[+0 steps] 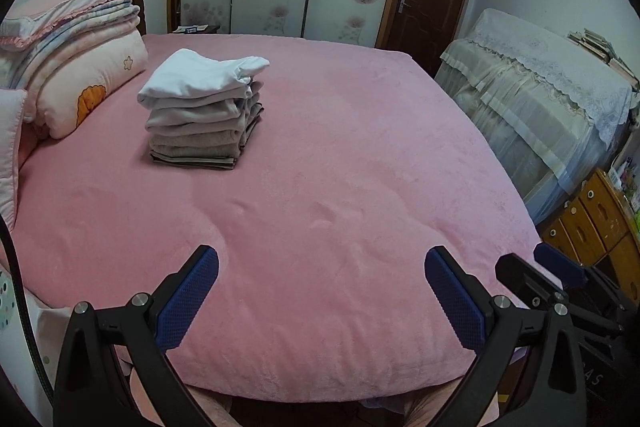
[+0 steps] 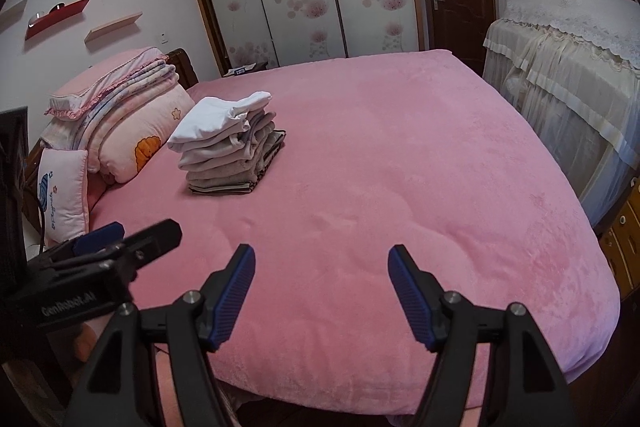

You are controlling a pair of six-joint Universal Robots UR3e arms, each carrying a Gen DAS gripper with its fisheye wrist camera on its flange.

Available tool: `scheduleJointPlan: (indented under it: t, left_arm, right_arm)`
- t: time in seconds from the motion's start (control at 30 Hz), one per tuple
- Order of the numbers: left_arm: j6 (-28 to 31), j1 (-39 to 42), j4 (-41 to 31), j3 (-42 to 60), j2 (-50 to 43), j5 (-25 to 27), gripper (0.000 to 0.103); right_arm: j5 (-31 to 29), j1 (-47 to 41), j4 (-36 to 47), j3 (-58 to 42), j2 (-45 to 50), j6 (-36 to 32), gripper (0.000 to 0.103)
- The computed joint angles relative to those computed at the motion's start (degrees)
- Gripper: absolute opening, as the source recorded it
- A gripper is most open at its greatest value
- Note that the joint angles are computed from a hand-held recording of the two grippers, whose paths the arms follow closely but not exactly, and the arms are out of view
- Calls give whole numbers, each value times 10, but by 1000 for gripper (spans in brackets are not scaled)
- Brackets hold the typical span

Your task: Fold small clothes

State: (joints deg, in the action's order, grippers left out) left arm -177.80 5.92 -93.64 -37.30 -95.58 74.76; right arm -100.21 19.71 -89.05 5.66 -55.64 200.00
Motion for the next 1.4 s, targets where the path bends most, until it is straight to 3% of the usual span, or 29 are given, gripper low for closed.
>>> scheduleJointPlan:
  t: [0.2,0.4,0.9,1.4]
  left_arm:
    - [2,-13,4,-33,14,21,103]
    - [9,-22,1,-36,14,31,103]
    - [-6,-44,0,-28,11,86,103]
    - [-11,-57,13,-38,23,106,103]
  right_arm:
    - [-11,-1,-74,138,-65,19,73]
    - [-6,-11,-85,189,-90,32,73]
    - [-37,11,-85,185,-86,20,73]
    - [-51,22,-106,202,-97,14,73]
